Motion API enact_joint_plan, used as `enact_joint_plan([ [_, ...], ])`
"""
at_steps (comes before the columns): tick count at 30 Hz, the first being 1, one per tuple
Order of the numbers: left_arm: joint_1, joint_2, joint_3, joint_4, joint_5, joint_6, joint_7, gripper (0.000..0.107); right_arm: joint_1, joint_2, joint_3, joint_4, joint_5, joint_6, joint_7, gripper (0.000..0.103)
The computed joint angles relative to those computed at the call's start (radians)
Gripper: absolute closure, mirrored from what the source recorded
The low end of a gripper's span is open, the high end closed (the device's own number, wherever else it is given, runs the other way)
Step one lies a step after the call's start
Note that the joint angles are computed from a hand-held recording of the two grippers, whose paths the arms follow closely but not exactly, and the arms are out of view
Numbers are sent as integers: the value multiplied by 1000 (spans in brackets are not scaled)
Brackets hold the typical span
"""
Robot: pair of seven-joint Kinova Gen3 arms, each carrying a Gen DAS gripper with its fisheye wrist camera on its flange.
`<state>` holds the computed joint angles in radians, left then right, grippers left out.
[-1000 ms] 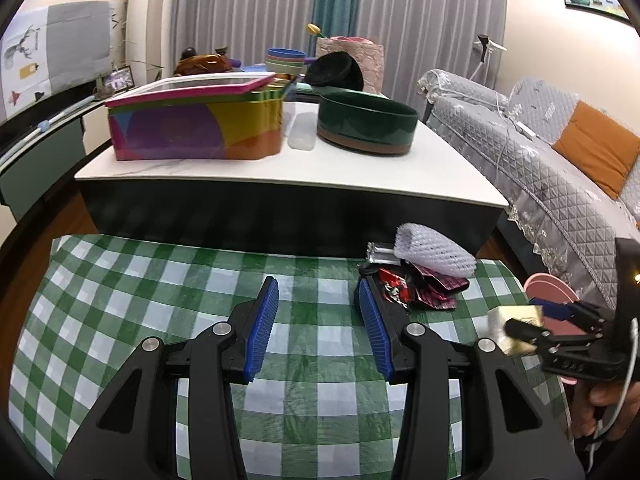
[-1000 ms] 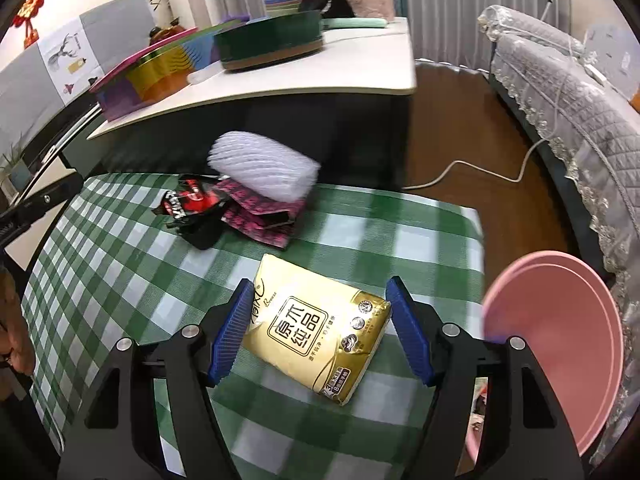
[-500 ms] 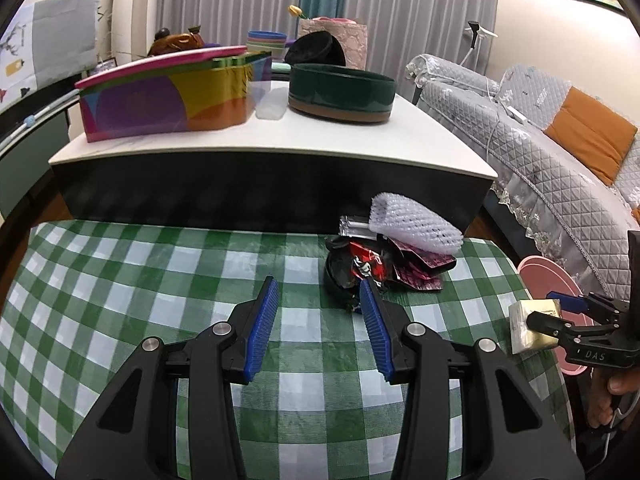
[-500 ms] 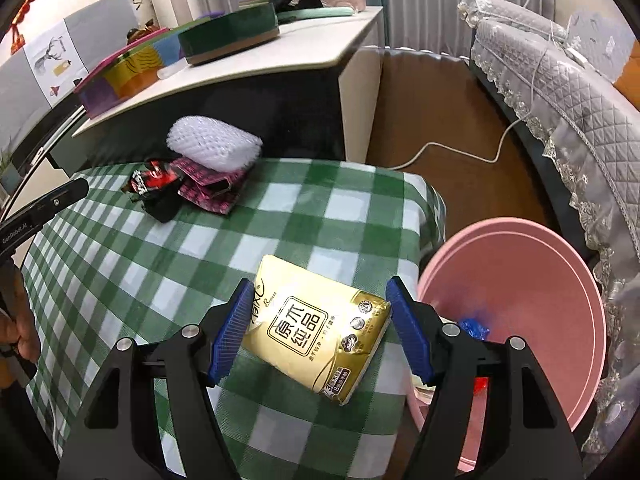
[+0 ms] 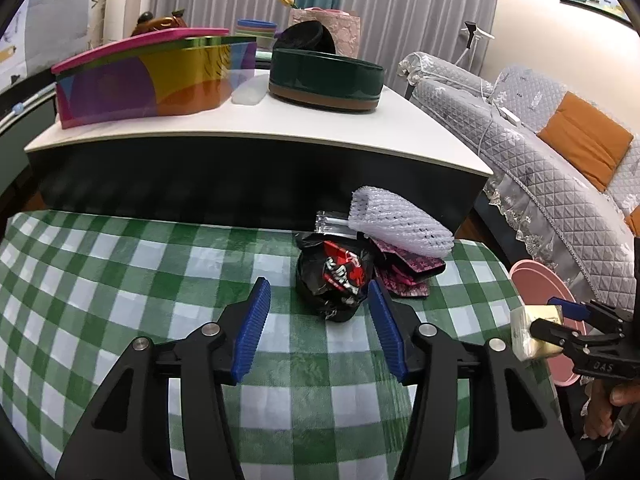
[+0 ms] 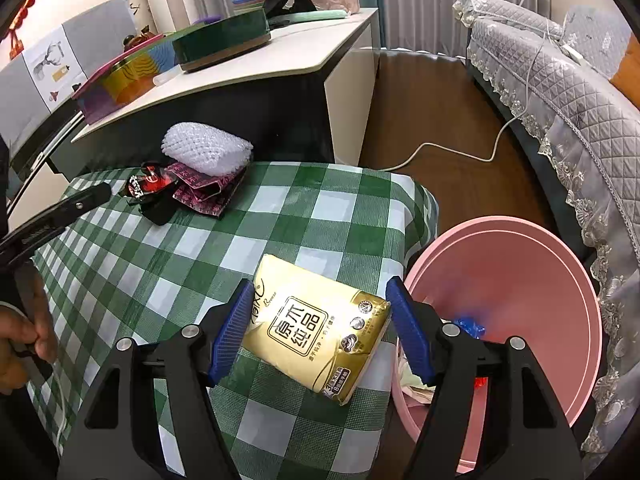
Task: Collect trash
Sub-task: 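Grasp the black-and-red snack wrapper with the left tool while the right tool holds the tissue pack, then carry the tissue pack and black wrapper in both tools over the pink bin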
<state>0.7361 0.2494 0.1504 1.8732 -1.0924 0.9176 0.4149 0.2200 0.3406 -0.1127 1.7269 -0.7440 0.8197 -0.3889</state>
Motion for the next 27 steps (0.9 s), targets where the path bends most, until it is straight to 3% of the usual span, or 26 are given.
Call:
enact_joint_plan([
  [10,-55,31,-56,4,-4,-158,34,54,10,-13,4,-3,-25,24,27,36],
  [13,-58,33,-60,3,0,-176,13,73,10,-15,8,-4,-29,27,27,36],
  [15,-59,31,-62,0,10,-186,-3,75,15,-16,10,-7,-35,33,31,36],
  [27,34,15,-15,-57,67,36,7,76,43,-43,29,-2,-88,69,77,36],
])
